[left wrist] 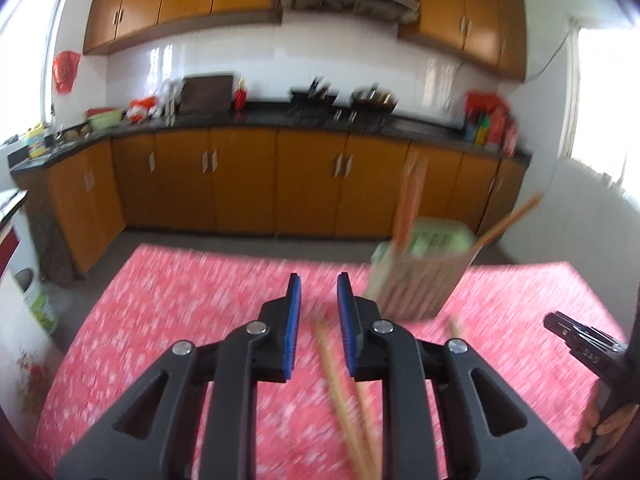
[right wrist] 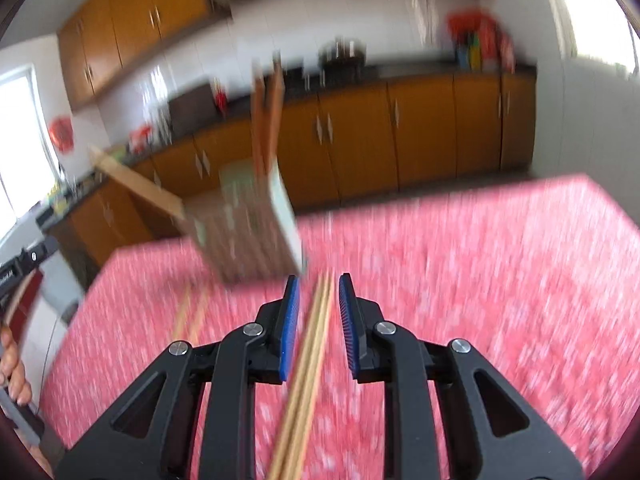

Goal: Organize utensils
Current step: 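Open the left tool over the holder while the right tool releases its chopstick into it, then close the left tool on a third chopstick while the right tool grasps another chopstick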

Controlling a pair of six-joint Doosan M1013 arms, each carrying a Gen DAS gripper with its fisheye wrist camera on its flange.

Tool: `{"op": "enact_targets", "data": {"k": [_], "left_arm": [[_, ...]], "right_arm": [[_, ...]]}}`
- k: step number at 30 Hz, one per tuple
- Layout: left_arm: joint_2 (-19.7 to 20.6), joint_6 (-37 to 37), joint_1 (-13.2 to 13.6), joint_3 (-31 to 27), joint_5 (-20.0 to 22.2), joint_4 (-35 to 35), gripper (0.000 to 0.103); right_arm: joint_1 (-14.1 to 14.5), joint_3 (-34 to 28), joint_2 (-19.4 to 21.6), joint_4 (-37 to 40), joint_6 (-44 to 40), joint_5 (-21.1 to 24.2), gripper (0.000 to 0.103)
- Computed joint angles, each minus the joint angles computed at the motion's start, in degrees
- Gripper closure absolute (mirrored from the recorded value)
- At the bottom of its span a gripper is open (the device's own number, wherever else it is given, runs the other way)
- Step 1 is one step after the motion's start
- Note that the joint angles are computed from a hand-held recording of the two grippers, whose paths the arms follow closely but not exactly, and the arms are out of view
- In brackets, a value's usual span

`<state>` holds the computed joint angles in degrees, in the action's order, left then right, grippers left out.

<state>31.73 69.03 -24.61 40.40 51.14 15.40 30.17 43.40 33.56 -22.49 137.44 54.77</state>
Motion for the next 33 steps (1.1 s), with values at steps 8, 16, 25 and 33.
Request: {"op": "enact_targets", "data": {"k": [8,16,25,33], "left_arm": [[-0.9,-0.5,2.0,7.4,5.5,-8.6,0.083],[-1.1,-0.6,1.8,9.0,6.5,-10.3,0.083],[-0.3,2.7,1.7,8.7,7.5,-14.9,0.083],[0.6,6.3,0.7,8.3,9.4,-16.3,0.089]], "right_arm": [[0.0,4.0,0.6,10.8,-4.4,2.9,0.082],[1.0,0.7,3.1,8.7,-5.2,7.7,0.087],[1.3,-1.1,4.4,2.5,-4.4,11.7,0.096],[0.2,-0.1,3.7,2.1,-0.1,12.4,0.096]]}}
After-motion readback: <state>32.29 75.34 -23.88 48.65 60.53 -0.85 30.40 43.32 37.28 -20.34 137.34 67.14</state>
